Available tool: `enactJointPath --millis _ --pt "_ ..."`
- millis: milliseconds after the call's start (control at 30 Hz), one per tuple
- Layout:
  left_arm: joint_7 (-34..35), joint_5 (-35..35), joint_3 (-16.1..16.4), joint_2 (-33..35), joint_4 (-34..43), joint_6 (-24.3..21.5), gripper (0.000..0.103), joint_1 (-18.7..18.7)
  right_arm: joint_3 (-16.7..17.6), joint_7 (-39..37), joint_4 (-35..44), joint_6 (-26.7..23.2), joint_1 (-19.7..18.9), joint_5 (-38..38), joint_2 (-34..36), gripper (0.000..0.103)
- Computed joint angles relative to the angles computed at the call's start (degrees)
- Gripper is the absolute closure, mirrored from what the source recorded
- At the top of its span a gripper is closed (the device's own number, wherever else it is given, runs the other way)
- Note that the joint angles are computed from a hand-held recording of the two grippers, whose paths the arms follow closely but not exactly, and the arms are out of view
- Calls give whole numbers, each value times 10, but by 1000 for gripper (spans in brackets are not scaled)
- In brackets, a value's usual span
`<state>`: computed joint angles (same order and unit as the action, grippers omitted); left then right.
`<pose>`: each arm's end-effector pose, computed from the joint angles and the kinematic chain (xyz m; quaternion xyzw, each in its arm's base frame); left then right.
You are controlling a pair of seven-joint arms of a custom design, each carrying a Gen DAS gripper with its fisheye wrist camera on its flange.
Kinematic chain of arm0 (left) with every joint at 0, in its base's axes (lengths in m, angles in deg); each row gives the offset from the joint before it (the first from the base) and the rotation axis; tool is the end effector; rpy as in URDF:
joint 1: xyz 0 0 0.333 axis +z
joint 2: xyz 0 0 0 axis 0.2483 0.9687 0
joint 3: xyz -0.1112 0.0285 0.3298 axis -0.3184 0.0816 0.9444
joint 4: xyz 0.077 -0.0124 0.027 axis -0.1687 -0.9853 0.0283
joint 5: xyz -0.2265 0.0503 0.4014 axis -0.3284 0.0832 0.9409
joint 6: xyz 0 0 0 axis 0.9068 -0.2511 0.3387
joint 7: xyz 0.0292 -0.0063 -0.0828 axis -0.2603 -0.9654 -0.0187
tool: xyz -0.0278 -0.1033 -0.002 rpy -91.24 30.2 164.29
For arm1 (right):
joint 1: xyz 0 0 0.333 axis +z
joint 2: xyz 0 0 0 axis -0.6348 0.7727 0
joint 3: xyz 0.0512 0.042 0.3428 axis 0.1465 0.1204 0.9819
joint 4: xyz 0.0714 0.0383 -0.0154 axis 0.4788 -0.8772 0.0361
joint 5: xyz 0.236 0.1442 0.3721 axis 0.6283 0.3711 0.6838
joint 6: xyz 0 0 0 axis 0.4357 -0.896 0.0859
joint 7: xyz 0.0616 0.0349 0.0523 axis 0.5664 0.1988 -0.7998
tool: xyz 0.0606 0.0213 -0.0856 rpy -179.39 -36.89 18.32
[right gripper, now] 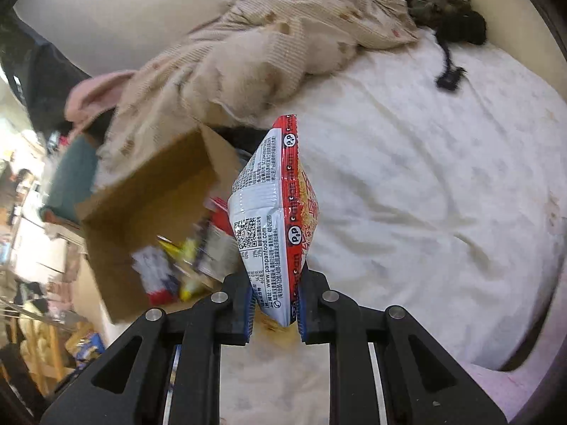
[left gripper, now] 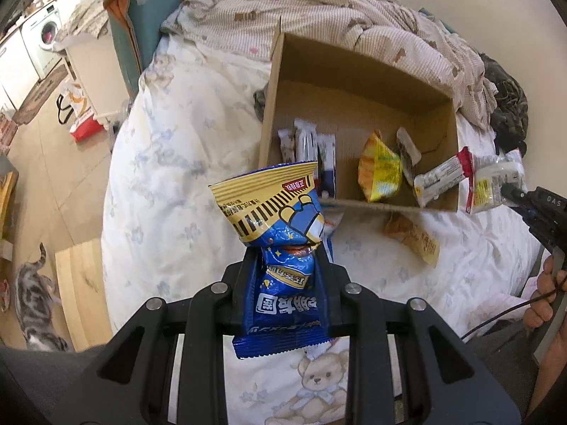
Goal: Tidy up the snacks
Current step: 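Carry both chip bags into the box and open both tools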
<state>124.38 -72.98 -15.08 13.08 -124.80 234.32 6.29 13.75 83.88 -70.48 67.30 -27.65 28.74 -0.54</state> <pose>0.5812 -0.1961 0.4903 -0.7905 0.5616 -0.2057 0.1319 0.6997 0.1689 0.4859 -0.6291 0.7068 -0.0384 0.3213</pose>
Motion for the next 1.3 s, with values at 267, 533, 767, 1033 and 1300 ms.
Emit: enactJointPath --millis 267,533,767,1033,1300 --pt "15 31 4 57 81 -9 79 9 23 -80 57 -14 2 75 45 84" --pt "37 64 8 135 176 -14 79 8 36 -100 139 -33 8 65 111 84" --pt "41 78 13 183 222 -11 79 1 44 -104 192 -74 9 77 153 83" --pt "6 143 27 200 222 -4 79 -12 70 -156 206 -102 -6 126 168 83" --pt "30 115 17 203 219 9 77 -2 63 -132 231 -150 -5 137 191 78"
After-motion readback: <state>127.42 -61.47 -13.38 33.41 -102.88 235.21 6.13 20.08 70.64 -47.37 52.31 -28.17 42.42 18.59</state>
